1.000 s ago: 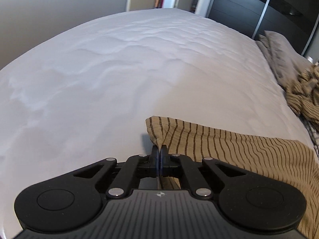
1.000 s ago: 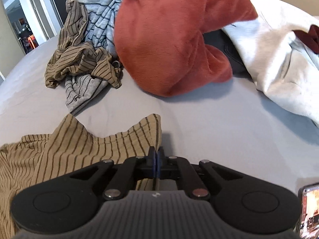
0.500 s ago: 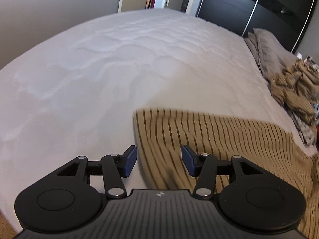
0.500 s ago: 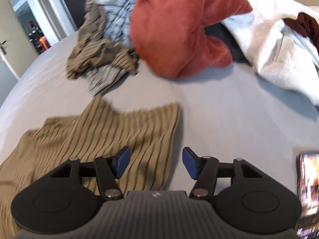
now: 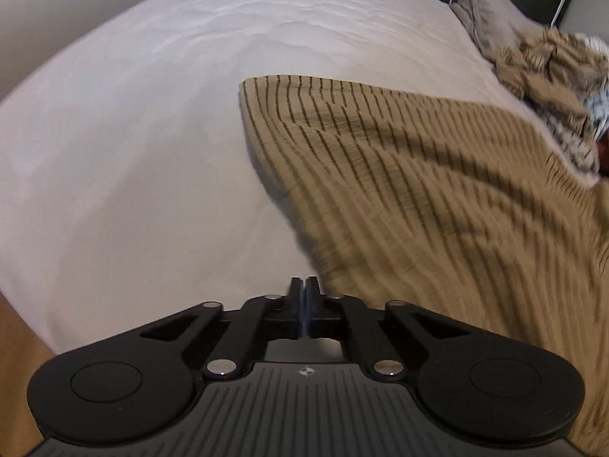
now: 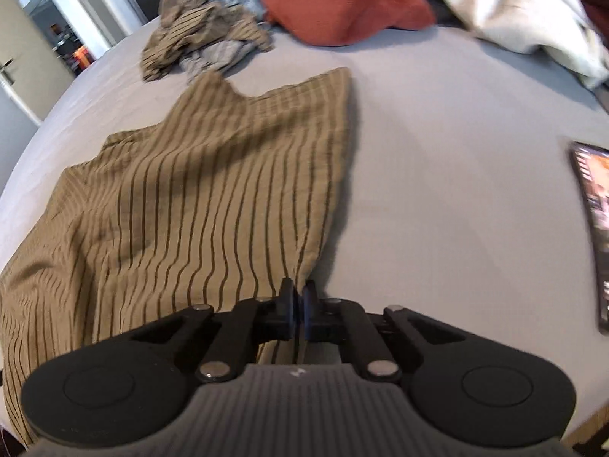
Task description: Fold clothes
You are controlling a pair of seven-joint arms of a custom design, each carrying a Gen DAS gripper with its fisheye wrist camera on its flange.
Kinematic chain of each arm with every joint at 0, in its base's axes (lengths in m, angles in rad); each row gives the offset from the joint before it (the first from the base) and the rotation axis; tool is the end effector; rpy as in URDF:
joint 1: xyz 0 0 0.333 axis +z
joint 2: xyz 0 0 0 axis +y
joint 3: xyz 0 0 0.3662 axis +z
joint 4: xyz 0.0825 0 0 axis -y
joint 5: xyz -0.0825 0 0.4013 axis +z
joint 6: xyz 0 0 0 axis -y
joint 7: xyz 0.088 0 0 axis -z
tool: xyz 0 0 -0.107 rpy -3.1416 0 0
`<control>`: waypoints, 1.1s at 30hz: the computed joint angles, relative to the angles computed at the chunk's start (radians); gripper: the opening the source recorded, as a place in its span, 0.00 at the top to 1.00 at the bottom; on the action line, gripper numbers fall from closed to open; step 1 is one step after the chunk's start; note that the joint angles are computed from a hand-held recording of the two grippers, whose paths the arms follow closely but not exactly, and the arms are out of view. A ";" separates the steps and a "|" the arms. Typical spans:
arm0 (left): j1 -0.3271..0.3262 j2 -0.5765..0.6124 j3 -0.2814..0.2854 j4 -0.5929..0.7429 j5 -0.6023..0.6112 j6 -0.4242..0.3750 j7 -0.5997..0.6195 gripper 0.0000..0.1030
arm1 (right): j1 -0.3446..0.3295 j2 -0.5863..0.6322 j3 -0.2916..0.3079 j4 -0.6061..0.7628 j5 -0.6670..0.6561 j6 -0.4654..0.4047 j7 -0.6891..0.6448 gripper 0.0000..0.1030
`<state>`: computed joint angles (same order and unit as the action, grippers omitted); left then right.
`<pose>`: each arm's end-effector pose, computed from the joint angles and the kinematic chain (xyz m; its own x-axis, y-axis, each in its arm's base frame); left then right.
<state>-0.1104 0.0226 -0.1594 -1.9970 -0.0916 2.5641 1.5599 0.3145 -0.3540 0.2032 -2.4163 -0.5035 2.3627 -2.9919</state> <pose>0.5969 -0.1628 0.5516 -0.2179 -0.9717 0.0916 -0.8462 0.1413 -0.5138 0.4001 0.2287 0.5105 -0.7116 -0.6537 -0.2575 -0.5100 0.7326 -0.4507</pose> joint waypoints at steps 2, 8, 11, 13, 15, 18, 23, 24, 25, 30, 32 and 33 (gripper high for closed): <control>0.001 0.001 0.006 -0.001 0.075 -0.005 -0.054 1.00 | 0.007 -0.016 0.009 0.011 0.020 -0.071 0.002 0.96; 0.019 -0.011 0.015 -0.006 0.051 -0.006 -0.079 1.00 | 0.029 -0.062 0.021 0.014 0.048 -0.221 0.006 0.97; 0.022 -0.036 0.012 -0.021 -0.057 -0.009 -0.006 1.00 | 0.026 -0.121 0.020 -0.044 0.047 -0.153 0.071 0.93; 0.020 -0.058 0.012 -0.035 -0.142 -0.013 0.062 0.96 | 0.022 -0.144 0.026 -0.068 0.043 -0.096 0.110 0.89; 0.014 -0.081 0.009 -0.058 -0.188 0.002 0.103 0.81 | 0.018 -0.145 0.041 -0.066 0.034 -0.072 0.133 0.53; 0.001 -0.121 0.006 -0.100 -0.256 0.034 0.153 0.53 | 0.022 -0.127 0.059 -0.046 0.018 -0.058 0.143 0.41; -0.017 -0.138 0.013 -0.131 -0.360 0.015 0.194 0.53 | 0.051 -0.100 0.067 -0.047 0.031 -0.008 0.151 0.44; -0.019 -0.133 0.014 -0.129 -0.380 -0.003 0.198 0.53 | 0.057 -0.093 0.065 -0.051 0.039 0.001 0.152 0.45; -0.019 -0.125 0.014 -0.123 -0.390 -0.023 0.199 0.53 | 0.062 -0.088 0.063 -0.056 0.048 0.011 0.155 0.57; -0.014 -0.115 0.007 -0.131 -0.383 -0.022 0.193 0.94 | 0.070 -0.090 0.077 -0.058 0.051 -0.015 0.170 0.96; -0.004 -0.123 0.002 -0.134 -0.322 -0.019 0.151 0.97 | 0.081 -0.089 0.077 -0.034 0.067 -0.088 0.154 0.98; 0.000 -0.127 0.001 -0.135 -0.294 -0.019 0.132 0.97 | 0.087 -0.090 0.073 -0.032 0.076 -0.101 0.148 0.98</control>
